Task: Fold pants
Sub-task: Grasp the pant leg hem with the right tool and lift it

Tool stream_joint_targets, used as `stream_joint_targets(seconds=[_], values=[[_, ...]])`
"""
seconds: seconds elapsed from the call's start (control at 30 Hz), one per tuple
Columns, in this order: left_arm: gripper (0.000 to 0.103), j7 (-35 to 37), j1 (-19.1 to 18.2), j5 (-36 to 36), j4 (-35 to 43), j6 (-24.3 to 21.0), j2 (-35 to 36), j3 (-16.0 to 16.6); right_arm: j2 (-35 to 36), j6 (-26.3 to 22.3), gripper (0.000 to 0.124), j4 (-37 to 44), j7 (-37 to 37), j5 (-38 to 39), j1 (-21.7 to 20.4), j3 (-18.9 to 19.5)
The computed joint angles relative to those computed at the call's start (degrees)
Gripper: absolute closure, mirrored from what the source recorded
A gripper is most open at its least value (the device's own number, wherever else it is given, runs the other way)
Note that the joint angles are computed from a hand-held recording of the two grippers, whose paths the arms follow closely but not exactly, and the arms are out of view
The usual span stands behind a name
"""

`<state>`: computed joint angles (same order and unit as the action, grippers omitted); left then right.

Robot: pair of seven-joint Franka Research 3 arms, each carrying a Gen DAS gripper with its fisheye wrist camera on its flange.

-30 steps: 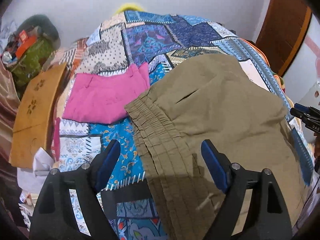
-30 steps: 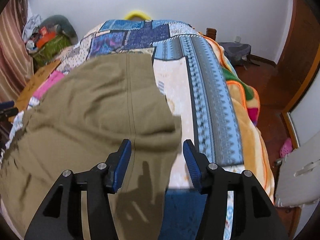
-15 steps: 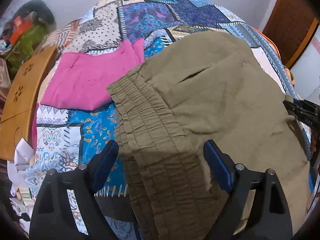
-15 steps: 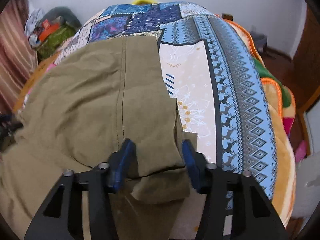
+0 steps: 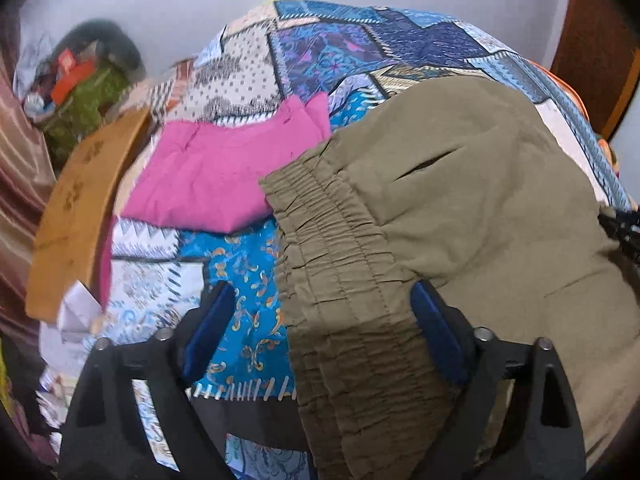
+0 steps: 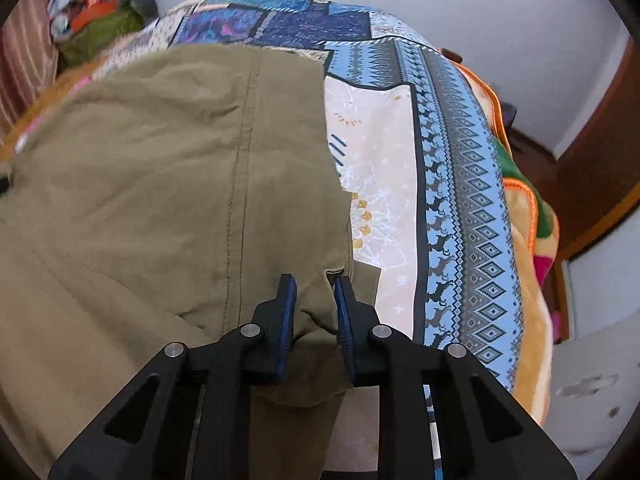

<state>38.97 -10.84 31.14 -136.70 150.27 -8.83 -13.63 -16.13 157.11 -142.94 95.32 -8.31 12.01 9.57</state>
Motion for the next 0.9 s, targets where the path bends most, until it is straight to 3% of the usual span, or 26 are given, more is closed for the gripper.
stream_joint_targets(seconds=[0.1, 0.2, 0.3, 0.4, 0.53, 0.67, 0.73, 0.8, 0.9], values=[[0.008, 4.1, -0.8, -6.7, -1.7, 3.3, -0.7, 1.8, 1.2, -2.8, 0.106, 2.0, 0.7, 0.3, 0.2, 0.0], [0.008, 6.9, -1.3, -11.2, -2.1, 2.1, -2.4, 1.9, 1.1, -4.7, 0.104, 3.0, -0.6, 1.2, 1.0, -0.8], [0.009, 6.9, -0.9, -9.8, -2.9, 1.0, -5.7, 0.8, -0.3, -6.0, 0.102, 2.9, -2.3, 2.1, 1.6, -1.1], [0.009, 7.4, -0.2, -7.2, -3.4, 0.5, -9.0, 0.2, -2.0, -7.7, 0.091, 3.3, -1.8, 1.2, 1.3, -0.6], [0.008, 7.0, 2.0, -2.5, -2.4, -0.7, -10.6, -0.7, -5.3, -4.7, 0.065, 2.3, -3.9, 3.0, 1.9, -1.0], [0.008, 6.7, 3.8, 0.5, 0.6, -1.9, -7.9, -0.4, -5.5, -0.9, 0.059, 3.5, -5.0, 3.6, 1.4, -0.2], [0.008, 7.5, 3.8, -0.3, 1.9, -1.8, -6.0, 0.5, -3.7, 0.1, 0.056, 5.7, -8.3, 7.1, 3.1, -2.0], [0.008, 8.7, 3.6, -2.4, 3.7, -1.7, -3.2, 1.5, -0.9, 1.7, 0.047, 8.2, -7.7, 7.4, 2.3, -1.2], [0.008, 10.4, 3.4, -5.0, 5.7, -0.4, 0.7, 2.5, 3.6, 3.7, 0.045, 11.8, -4.9, 4.9, 0.6, 0.2]])
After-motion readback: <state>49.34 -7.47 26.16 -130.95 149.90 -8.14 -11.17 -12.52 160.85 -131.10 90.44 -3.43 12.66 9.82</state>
